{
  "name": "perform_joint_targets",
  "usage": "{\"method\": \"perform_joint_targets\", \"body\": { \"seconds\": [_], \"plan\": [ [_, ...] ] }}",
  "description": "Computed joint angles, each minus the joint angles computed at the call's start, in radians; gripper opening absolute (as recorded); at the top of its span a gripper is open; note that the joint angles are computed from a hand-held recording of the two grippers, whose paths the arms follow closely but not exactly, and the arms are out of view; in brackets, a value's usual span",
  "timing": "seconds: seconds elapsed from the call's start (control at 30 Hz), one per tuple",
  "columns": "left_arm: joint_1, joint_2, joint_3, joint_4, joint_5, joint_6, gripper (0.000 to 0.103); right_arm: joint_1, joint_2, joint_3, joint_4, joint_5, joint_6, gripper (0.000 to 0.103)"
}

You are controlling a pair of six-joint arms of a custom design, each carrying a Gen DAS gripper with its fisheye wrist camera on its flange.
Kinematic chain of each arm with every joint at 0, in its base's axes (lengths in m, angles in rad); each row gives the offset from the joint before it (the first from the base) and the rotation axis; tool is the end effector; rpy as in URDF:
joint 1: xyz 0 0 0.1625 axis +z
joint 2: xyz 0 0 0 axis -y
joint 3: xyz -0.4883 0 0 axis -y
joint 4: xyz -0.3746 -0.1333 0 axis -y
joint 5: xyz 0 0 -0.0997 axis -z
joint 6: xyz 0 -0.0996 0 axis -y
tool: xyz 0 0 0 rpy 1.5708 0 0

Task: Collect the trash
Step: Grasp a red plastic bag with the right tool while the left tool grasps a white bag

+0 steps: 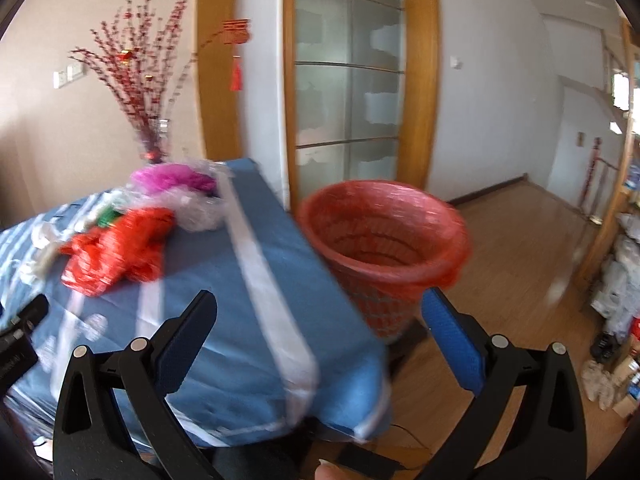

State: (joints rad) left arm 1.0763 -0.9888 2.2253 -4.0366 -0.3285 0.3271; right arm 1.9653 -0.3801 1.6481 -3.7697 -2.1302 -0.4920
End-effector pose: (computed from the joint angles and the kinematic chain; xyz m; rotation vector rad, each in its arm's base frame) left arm -0.0156 -0.5085 0.2997 -0.1055 1.8503 -1.2625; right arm 0.3404 -0.6083 0.0157 0.6920 -2.2371 1.1302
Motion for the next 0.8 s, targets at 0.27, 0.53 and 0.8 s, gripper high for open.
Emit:
{"method": "perform_joint_targets", "body": {
  "seconds": [0.27, 0.53, 0.8],
  "plan": [
    [0.072, -0.062, -0.024, -0.059, 0.009, 0.055, 0.099, 0.029, 0.056, -0.172, 0.298, 0.193, 0.028, 0.098],
    [0.128, -0.093, -0.043, -0.108, 0.019, 0.106, 0.099, 0.059, 0.199, -0.447, 0.589, 0.233, 0.035, 0.081],
    [0.172, -0.128, -0.041, -0.034, 0.026, 0.034, 0.099, 0.054, 0.258, -0.566, 0.771, 0.198, 0.087, 0.037]
  ]
}}
